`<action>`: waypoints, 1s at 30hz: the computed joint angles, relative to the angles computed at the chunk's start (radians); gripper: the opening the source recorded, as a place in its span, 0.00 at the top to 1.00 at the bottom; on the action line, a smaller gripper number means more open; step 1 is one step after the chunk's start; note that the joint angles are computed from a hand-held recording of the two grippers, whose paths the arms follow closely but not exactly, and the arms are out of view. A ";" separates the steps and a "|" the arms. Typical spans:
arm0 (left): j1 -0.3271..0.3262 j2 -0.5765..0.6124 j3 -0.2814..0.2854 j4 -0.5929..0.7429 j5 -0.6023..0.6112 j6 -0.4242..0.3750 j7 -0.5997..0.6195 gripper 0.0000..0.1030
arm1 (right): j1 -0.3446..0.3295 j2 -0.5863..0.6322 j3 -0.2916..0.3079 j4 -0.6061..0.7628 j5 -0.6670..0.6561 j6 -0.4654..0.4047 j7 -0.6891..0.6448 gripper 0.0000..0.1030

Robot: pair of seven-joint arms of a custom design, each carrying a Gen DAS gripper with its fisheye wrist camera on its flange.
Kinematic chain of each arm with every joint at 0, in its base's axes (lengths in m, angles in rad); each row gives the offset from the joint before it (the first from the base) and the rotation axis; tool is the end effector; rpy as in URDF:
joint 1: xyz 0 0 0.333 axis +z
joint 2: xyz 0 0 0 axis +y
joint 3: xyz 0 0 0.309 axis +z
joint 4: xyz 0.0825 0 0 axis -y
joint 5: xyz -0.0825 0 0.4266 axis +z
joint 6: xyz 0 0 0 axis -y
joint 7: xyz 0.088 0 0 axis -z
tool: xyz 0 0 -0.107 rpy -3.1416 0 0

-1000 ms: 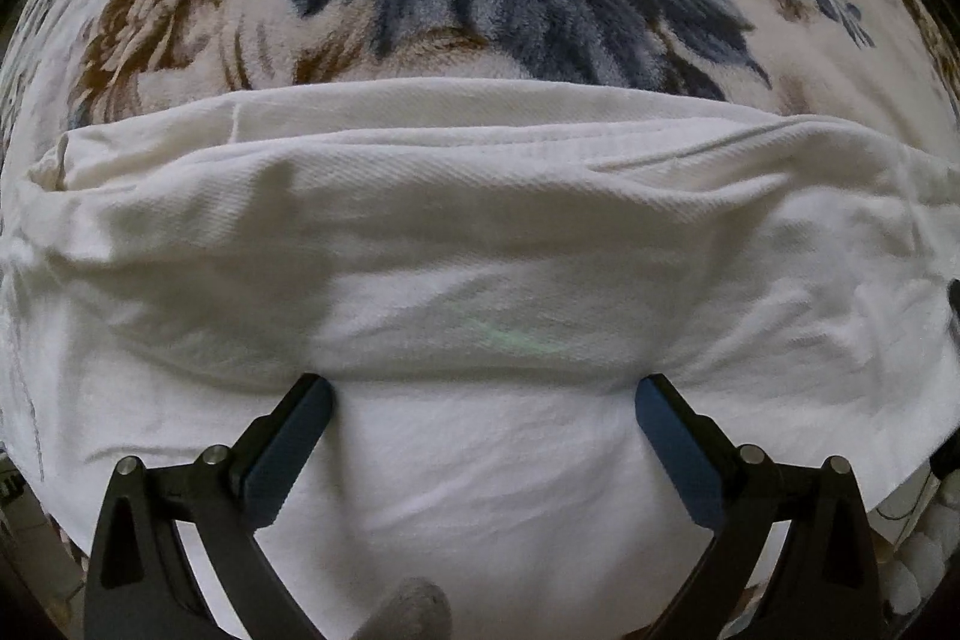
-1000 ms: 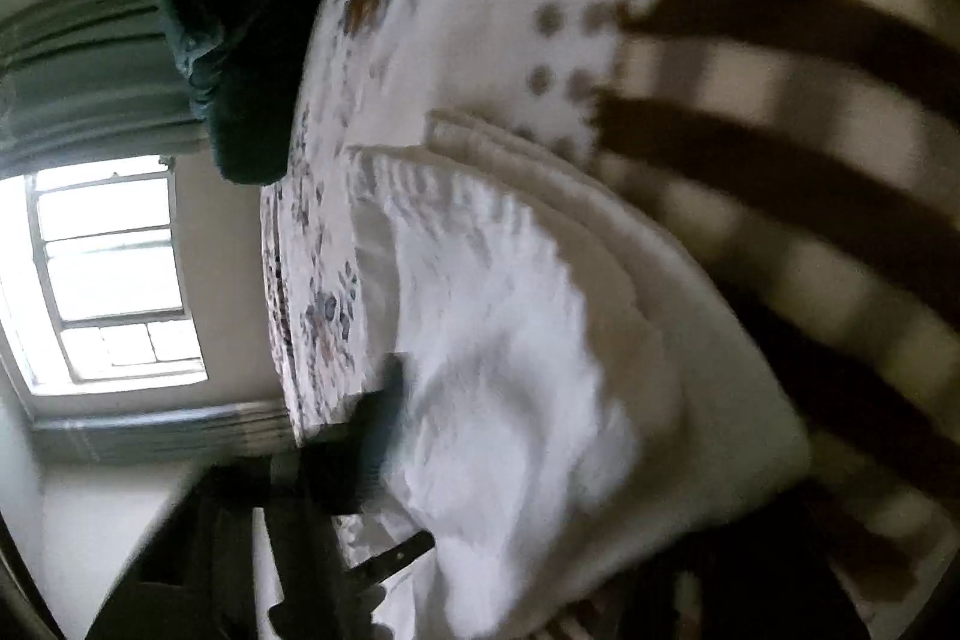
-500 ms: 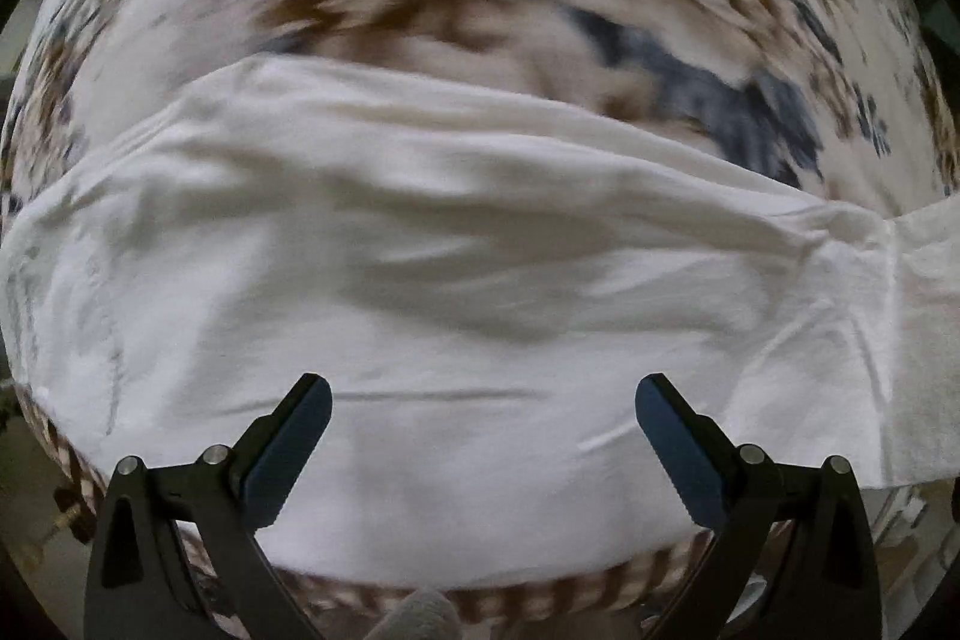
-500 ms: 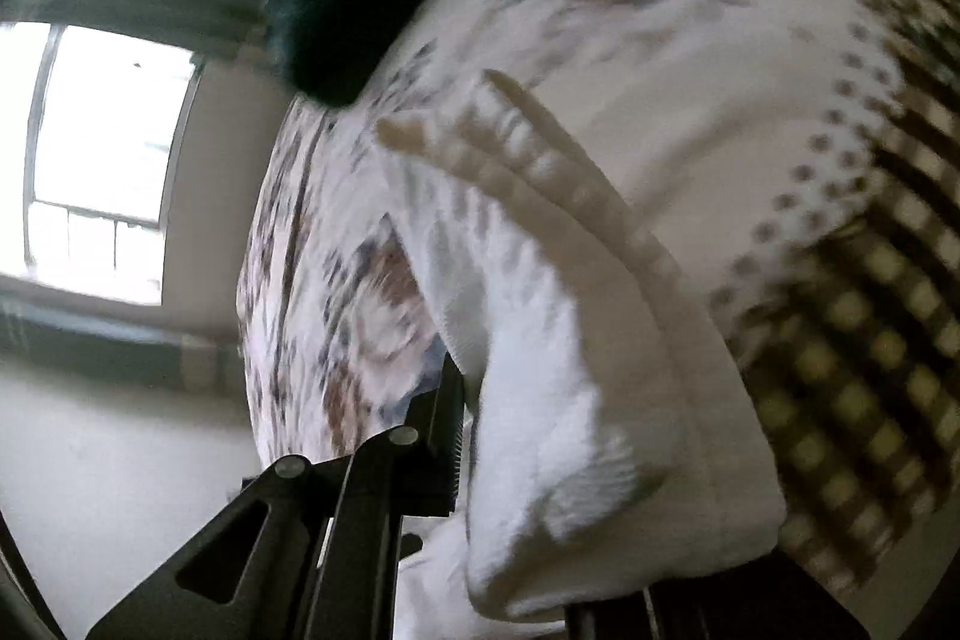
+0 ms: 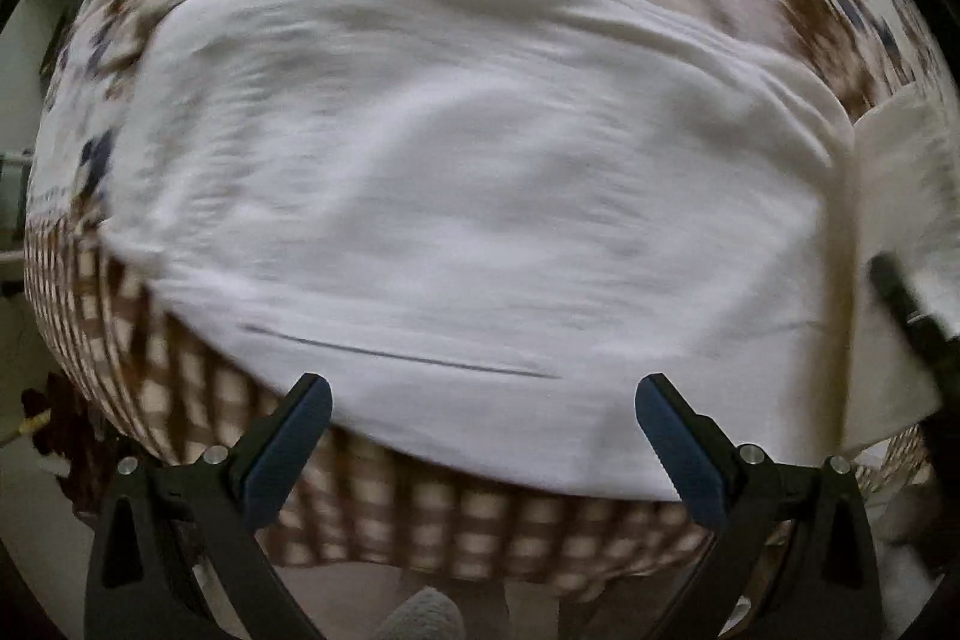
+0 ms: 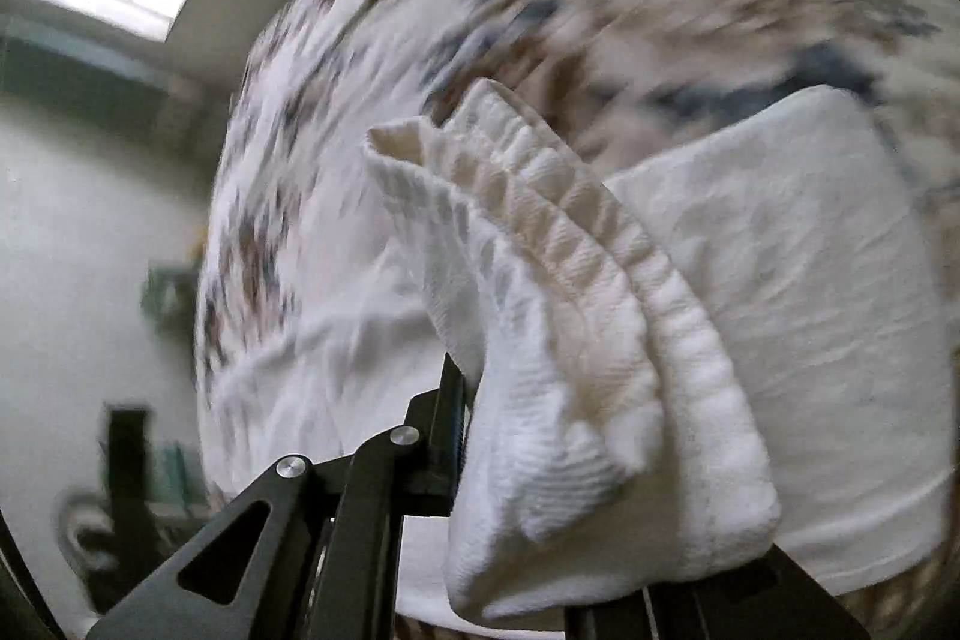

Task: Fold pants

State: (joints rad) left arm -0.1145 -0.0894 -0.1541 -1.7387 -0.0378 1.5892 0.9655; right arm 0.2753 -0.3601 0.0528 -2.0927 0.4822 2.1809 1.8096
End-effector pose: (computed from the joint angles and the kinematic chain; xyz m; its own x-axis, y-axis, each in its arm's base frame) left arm 0.5458 -0.1576 0.5842 0.3326 -0.9430 -0.0151 -0.9408 -0.3329 0.0639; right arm 0.4943 0.1901 0.6092 -0.0110 -0.8560 -0.5169 -0.9512 0.1683 -0.2585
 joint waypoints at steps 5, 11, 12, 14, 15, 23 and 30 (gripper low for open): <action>0.037 -0.116 0.042 -0.126 0.004 0.053 0.033 0.00 | 0.037 0.076 0.052 0.062 -0.088 -0.135 0.020 0.82; 0.055 -0.148 0.074 -0.154 -0.108 0.152 0.036 0.00 | 0.038 0.038 -0.018 0.119 0.089 -0.262 -0.049 0.33; 0.056 -0.148 0.079 -0.153 -0.137 0.164 0.042 0.00 | 0.026 0.030 -0.017 0.130 0.073 -0.280 -0.032 0.33; 0.050 -0.105 0.073 -0.118 -0.180 0.186 0.035 0.00 | 0.000 0.013 -0.027 0.136 0.058 -0.311 0.002 0.33; 0.049 -0.053 0.071 -0.062 -0.192 0.202 0.039 0.00 | -0.015 0.011 -0.030 0.143 0.035 -0.325 0.012 0.33; 0.005 0.215 -0.016 0.198 -0.078 0.156 0.081 0.34 | -0.125 0.103 -0.033 0.239 -0.265 -0.526 0.068 0.33; 0.023 0.160 -0.008 0.124 -0.088 0.182 0.099 0.88 | -0.148 0.128 -0.044 0.248 -0.266 -0.549 0.041 0.33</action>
